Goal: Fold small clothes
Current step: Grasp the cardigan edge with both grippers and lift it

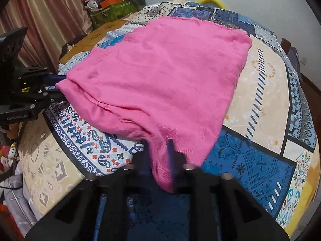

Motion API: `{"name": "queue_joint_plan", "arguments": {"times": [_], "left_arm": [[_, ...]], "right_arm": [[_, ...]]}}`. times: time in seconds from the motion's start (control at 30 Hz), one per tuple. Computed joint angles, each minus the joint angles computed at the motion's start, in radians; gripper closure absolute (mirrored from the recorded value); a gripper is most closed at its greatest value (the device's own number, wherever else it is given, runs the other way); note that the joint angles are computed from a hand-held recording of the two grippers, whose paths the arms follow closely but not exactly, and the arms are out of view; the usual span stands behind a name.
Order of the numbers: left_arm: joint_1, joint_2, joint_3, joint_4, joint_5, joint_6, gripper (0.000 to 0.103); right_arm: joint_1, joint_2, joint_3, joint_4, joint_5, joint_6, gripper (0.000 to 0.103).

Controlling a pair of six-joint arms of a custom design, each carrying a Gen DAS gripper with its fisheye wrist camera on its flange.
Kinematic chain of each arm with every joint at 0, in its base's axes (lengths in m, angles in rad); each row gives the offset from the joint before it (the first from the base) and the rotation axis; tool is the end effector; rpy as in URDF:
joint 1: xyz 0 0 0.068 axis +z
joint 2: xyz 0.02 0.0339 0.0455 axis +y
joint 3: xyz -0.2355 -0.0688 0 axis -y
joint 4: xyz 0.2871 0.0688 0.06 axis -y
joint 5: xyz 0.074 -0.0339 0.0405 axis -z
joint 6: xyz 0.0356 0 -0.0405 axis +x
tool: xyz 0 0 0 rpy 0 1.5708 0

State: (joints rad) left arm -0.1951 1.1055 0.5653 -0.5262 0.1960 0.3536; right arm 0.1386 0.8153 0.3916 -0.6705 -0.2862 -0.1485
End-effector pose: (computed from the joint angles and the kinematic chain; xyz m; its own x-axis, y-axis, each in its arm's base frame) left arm 0.2381 -0.0541 0.1324 -0.7079 0.4861 -0.5124 0.5624 0.8268 0.0074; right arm 0.1913 0.0368 0.1255 -0.8318 -0.2593 -0.4908 -0.3881 0.9038 0.1802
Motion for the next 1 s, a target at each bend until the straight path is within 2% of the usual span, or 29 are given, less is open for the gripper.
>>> {"name": "queue_joint_plan", "arguments": {"times": [0.07,0.17,0.33,0.43,0.53,0.8,0.9,1.0], "left_arm": [[-0.009,0.005,0.011,-0.002,-0.026,-0.013,0.098],[0.01,-0.002,0.024,-0.02,-0.009,-0.027,0.098],[0.035,-0.14,0.0,-0.066,0.005,-0.04,0.099],[0.091,-0.225,0.004,-0.109,0.089,-0.028,0.099],[0.126,-0.243,0.039,-0.133,0.131,-0.041,0.099],[0.117,-0.119,0.181,-0.085,0.127,-0.091,0.099],[0.105,-0.009,0.269,-0.052,0.13,-0.113,0.099],[0.077,0.129,0.375,-0.008,0.093,-0.139,0.1]], "right_arm": [[-0.004,-0.008,0.006,-0.018,-0.013,-0.013,0.094],[0.0,-0.074,0.003,-0.058,-0.016,-0.013,0.095],[-0.002,-0.194,0.023,-0.137,-0.02,-0.013,0.095],[-0.008,-0.241,0.051,-0.176,-0.019,-0.024,0.095],[-0.028,-0.265,0.085,-0.201,-0.036,-0.033,0.095],[-0.076,-0.161,0.198,-0.14,-0.054,-0.063,0.096],[-0.101,-0.072,0.247,-0.083,-0.054,-0.075,0.096],[-0.113,0.056,0.314,-0.013,-0.037,-0.083,0.096]]}}
